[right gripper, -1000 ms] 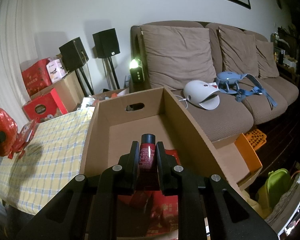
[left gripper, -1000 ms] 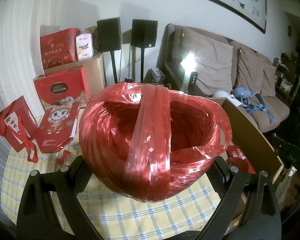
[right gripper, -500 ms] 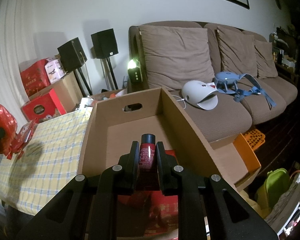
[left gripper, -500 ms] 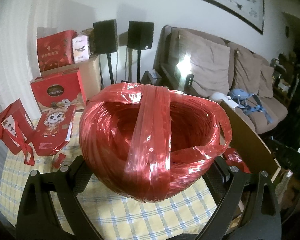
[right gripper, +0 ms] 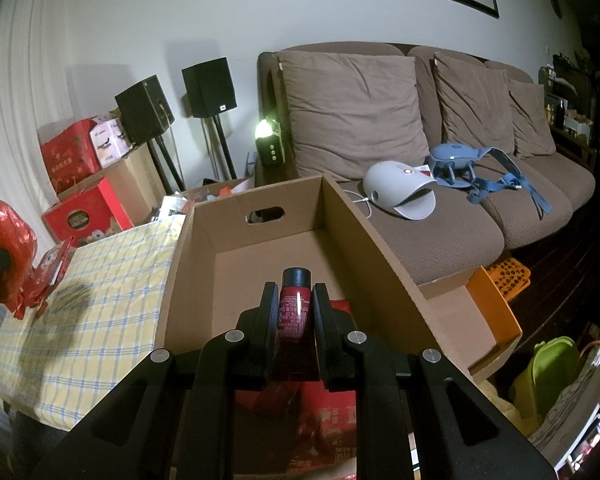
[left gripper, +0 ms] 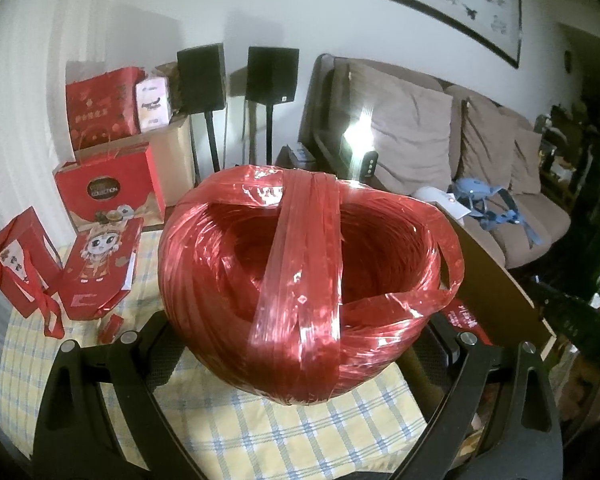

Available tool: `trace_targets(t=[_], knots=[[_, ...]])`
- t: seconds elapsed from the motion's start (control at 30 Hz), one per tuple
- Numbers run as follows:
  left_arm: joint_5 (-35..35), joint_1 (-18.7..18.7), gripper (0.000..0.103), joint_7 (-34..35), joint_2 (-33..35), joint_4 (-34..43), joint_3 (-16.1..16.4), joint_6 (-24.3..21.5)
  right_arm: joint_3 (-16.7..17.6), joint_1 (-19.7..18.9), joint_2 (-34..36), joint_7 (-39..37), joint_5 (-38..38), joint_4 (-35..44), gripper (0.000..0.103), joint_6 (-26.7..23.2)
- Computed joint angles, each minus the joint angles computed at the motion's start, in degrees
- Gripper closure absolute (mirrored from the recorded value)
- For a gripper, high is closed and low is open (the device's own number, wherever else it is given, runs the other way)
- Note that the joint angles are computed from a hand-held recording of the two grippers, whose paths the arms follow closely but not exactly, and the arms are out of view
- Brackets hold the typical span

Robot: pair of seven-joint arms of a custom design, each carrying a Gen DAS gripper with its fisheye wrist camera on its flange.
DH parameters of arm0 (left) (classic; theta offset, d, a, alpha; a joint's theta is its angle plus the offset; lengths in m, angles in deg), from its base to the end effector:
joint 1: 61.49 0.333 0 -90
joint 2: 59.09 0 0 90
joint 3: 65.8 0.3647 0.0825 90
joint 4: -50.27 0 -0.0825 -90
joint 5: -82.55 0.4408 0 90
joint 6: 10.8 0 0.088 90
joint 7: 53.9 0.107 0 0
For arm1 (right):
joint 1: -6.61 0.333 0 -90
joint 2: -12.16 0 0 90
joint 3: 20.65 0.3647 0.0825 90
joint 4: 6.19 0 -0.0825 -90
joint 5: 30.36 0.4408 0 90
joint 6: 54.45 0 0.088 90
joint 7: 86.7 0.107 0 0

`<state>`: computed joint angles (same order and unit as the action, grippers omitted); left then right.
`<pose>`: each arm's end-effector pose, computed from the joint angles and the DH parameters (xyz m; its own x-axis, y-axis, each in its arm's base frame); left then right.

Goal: Organize objects

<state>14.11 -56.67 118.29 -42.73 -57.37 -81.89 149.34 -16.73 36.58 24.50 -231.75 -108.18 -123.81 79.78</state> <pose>0.7073 -0.0815 0.4266 -0.5618 -0.8237 0.0764 -0.5278 0.2858 -0.7999 0.5510 0.3504 0.3610 -0.4948 -0.8557 -0.1513 -0.4409 0.3972 -0.8049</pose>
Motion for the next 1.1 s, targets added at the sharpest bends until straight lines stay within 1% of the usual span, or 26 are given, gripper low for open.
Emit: trace_targets(t=[0.63, 0.83, 1.1], knots=[[-1.5, -1.3, 0.007, 1.8, -1.1, -0.4, 0.1, -1.4, 0.0, -0.2, -0.2, -0.6, 1.1, -0.1, 0.087, 0.2], [-2.0, -1.9, 0.007, 3.5, -1.4, -0.8, 0.0, -1.0, -0.1, -0.3, -0.4, -1.1, 1.9, -0.5, 0.087, 0.1], [-1.6, -2.4, 0.007, 3.2, -1.3, -0.8, 0.2, -1.2, 0.0, -0.5, -0.5, -1.5, 2.3, -0.7, 0.087, 0.3]])
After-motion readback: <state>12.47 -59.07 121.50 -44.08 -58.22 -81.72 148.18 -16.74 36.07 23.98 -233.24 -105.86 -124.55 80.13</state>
